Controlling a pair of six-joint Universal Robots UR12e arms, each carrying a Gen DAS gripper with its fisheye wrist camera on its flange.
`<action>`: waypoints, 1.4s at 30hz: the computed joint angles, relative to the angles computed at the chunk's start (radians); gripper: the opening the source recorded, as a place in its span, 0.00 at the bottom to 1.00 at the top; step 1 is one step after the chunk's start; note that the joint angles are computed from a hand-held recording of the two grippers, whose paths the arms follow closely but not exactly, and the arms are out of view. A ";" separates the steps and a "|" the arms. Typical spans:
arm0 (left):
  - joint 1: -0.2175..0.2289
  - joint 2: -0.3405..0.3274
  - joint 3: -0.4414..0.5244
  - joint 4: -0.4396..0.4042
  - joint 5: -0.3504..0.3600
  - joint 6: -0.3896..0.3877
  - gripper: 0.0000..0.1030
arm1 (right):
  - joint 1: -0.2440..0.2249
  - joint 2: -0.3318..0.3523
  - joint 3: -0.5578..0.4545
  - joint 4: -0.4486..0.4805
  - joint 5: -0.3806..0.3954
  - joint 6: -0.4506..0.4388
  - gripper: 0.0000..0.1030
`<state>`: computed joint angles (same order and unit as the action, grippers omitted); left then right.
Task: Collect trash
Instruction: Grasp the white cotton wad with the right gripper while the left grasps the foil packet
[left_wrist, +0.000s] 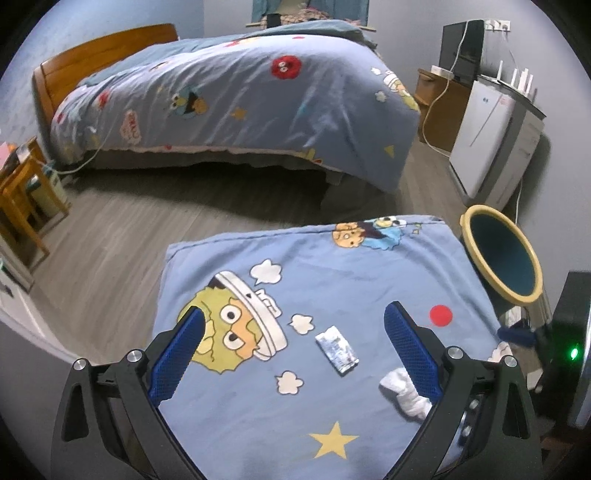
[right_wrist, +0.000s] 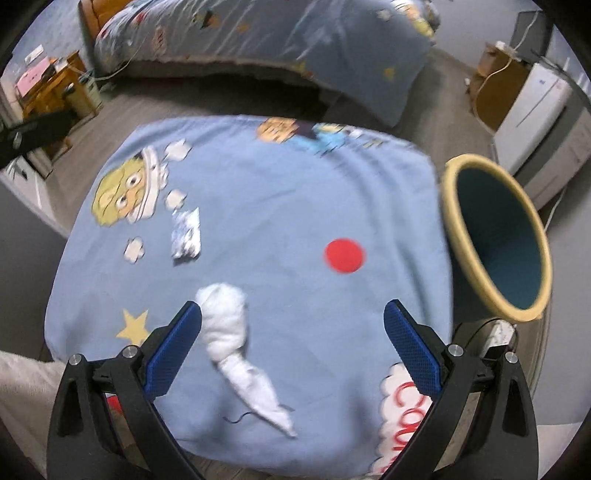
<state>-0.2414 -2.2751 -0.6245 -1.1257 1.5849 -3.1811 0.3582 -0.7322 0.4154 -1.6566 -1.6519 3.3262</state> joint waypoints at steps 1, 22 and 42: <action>0.000 -0.001 -0.001 -0.004 0.005 0.006 0.94 | 0.002 0.003 -0.004 0.010 0.009 -0.005 0.94; -0.013 -0.092 0.098 -0.178 0.040 0.026 0.94 | -0.018 0.148 -0.239 0.210 0.206 -0.002 0.28; -0.032 -0.168 0.146 -0.260 -0.010 0.046 0.85 | -0.060 0.084 -0.120 0.140 0.134 0.189 0.28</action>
<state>-0.2737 -2.4432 -0.4784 -1.3852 1.5753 -3.1347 0.2985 -0.6484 0.2953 -1.5163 -1.5180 3.5155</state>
